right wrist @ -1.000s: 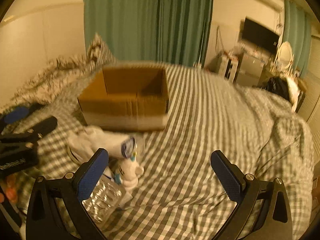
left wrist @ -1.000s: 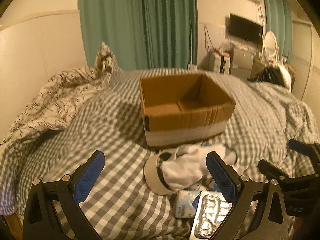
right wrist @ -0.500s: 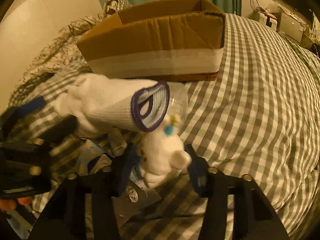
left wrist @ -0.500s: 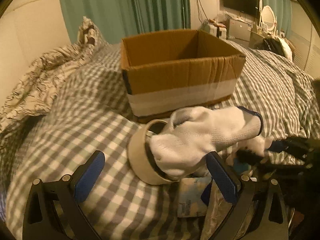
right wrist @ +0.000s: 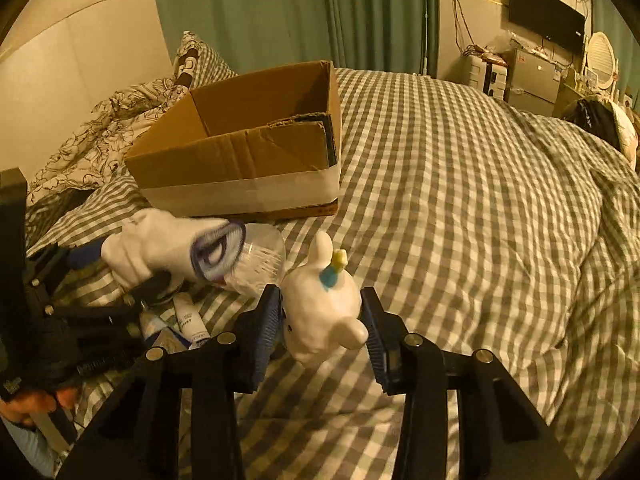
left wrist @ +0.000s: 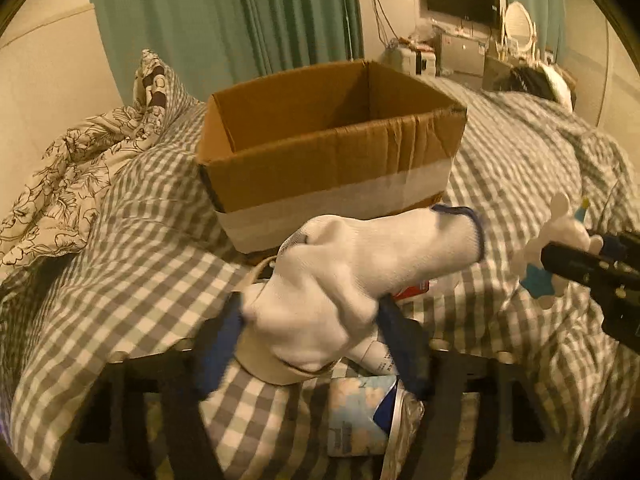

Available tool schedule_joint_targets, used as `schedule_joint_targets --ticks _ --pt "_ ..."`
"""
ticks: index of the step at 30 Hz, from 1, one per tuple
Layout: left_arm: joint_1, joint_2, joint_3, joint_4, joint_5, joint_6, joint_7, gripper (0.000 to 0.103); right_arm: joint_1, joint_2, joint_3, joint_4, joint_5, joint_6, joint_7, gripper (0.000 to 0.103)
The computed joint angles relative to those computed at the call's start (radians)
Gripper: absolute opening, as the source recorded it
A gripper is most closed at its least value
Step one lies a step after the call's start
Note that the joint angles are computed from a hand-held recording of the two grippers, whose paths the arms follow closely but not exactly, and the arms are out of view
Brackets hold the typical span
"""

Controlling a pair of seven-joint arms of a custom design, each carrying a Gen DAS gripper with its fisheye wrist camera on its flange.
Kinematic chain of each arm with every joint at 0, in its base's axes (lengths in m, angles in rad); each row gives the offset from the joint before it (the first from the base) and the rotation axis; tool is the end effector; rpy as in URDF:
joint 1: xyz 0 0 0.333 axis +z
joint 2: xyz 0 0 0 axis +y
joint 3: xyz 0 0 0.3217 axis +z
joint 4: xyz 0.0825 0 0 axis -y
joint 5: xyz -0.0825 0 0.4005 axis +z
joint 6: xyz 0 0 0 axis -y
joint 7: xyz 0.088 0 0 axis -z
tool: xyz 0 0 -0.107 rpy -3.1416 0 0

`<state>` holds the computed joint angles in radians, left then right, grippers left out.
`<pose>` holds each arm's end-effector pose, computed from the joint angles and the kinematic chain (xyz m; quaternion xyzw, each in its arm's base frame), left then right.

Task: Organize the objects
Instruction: 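Grasp the white glove with the left tool while the right tool grasps the white figurine, then carry the glove and figurine over the box while both tools open to drop them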

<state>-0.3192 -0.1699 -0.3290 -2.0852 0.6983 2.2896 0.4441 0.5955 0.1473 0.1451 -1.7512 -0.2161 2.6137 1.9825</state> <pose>0.4470 -0.3314 0.5395 -0.6907 0.6273 -0.1969 0.3011 0.4958 0.4516 0.5658 -0.7950 0.4903 -0.1449 0.3264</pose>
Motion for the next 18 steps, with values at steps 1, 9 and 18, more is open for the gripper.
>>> schedule_joint_targets --ticks 1,9,18 --pt "-0.001 -0.019 0.01 -0.015 -0.022 0.025 0.008 0.052 0.002 -0.009 0.0 -0.006 -0.006 0.003 0.004 0.04" --pt "0.022 -0.11 -0.012 -0.021 0.004 0.052 0.004 0.046 -0.011 -0.115 0.022 -0.069 -0.08 0.04 0.056 0.04" --pt "0.06 -0.102 -0.031 0.108 0.066 0.036 0.056 0.046 -0.035 -0.098 0.049 0.06 -0.159 0.058 0.015 0.04"
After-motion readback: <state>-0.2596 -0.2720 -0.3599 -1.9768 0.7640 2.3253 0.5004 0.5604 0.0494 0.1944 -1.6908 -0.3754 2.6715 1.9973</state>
